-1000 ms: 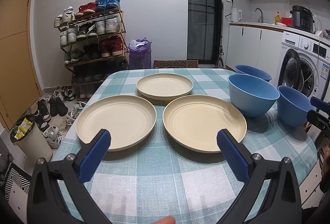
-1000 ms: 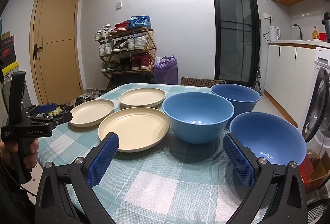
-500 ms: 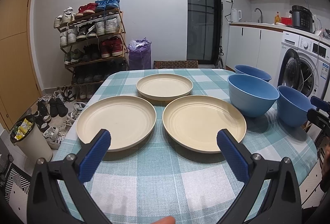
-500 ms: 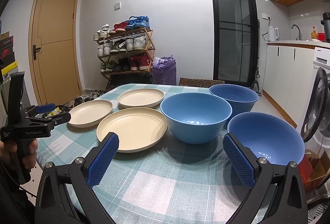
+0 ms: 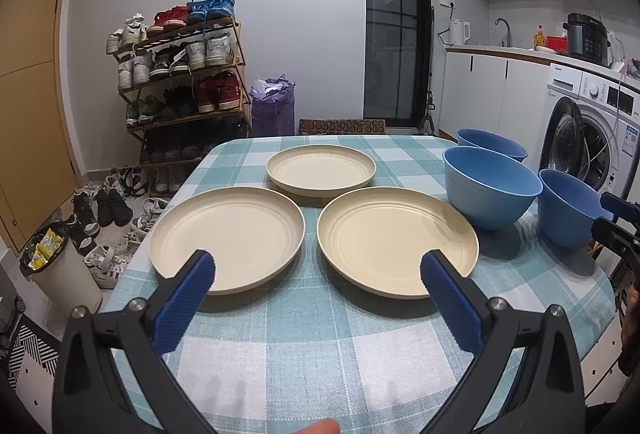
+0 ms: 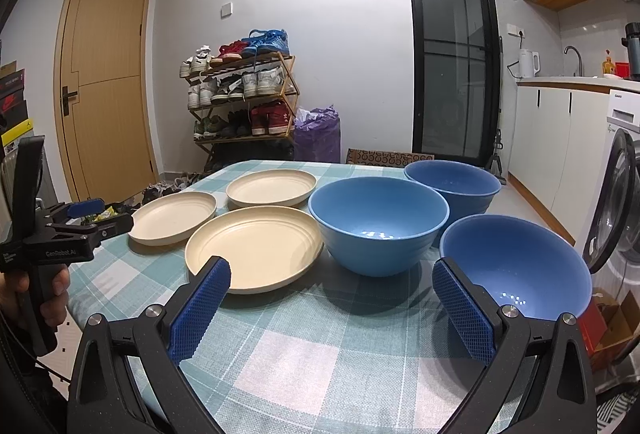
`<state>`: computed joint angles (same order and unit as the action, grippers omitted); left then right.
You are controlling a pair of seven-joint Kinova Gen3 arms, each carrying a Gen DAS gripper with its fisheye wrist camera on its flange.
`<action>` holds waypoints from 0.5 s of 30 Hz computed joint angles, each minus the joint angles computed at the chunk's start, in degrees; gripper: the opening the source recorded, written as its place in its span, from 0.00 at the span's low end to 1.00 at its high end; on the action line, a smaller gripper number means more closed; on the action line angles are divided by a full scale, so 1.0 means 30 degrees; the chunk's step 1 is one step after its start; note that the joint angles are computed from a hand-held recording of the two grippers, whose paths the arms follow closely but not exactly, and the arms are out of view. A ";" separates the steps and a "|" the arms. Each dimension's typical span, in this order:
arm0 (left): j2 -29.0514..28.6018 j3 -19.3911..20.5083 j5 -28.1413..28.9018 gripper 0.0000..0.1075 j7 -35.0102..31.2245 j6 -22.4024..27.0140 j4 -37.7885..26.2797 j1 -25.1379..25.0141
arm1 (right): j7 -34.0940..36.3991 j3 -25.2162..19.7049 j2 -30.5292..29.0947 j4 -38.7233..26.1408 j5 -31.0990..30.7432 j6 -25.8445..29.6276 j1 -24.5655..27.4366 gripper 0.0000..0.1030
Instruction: Organize plates and bowls
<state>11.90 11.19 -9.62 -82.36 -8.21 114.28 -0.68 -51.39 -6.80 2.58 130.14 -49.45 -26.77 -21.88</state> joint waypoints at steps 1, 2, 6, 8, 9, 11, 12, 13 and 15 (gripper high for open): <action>0.0007 -0.0003 -0.0032 0.96 -0.0020 0.0007 -0.0008 0.0010 | 0.0068 -0.0013 0.0009 -0.0006 -0.0074 -0.0041 -0.0030 1.00; 0.0007 -0.0151 0.0043 0.96 -0.0103 0.0002 -0.0014 0.0155 | 0.0109 -0.0011 0.0003 -0.0022 -0.0091 -0.0009 -0.0036 1.00; -0.0031 -0.0563 0.0385 0.96 -0.0333 -0.0259 0.0127 0.0544 | 0.0299 0.0008 -0.0001 -0.0100 -0.0197 0.0123 -0.0040 1.00; -0.0044 -0.0585 0.0415 0.96 -0.0328 -0.0387 0.0185 0.0544 | 0.0264 0.0004 0.0033 -0.0083 -0.0163 0.0086 -0.0045 1.00; -0.0047 -0.0333 0.0217 0.96 -0.0177 -0.0366 0.0185 0.0302 | 0.0278 0.0024 0.0036 -0.0116 -0.0161 0.0168 -0.0032 1.00; -0.0042 -0.0341 0.0151 0.96 -0.0128 -0.0418 0.0207 0.0289 | 0.0267 0.0035 0.0081 -0.0135 -0.0166 0.0146 -0.0052 1.00; -0.0043 -0.0561 0.0281 0.96 -0.0239 -0.0497 0.0234 0.0502 | 0.0266 0.0039 0.0082 -0.0131 -0.0157 0.0139 -0.0066 1.00; -0.0032 -0.0613 0.0304 0.96 -0.0272 -0.0459 0.0211 0.0570 | 0.0269 0.0053 0.0085 -0.0146 -0.0141 0.0174 -0.0064 1.00; -0.0040 -0.0653 0.0355 0.96 -0.0268 -0.0566 0.0269 0.0595 | 0.0126 0.0058 0.0125 -0.0127 0.0002 0.0101 -0.0069 1.00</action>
<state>11.78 9.23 -8.56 -83.16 -9.90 115.09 1.11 -51.01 -6.63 2.95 129.76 -49.45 -26.47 -22.09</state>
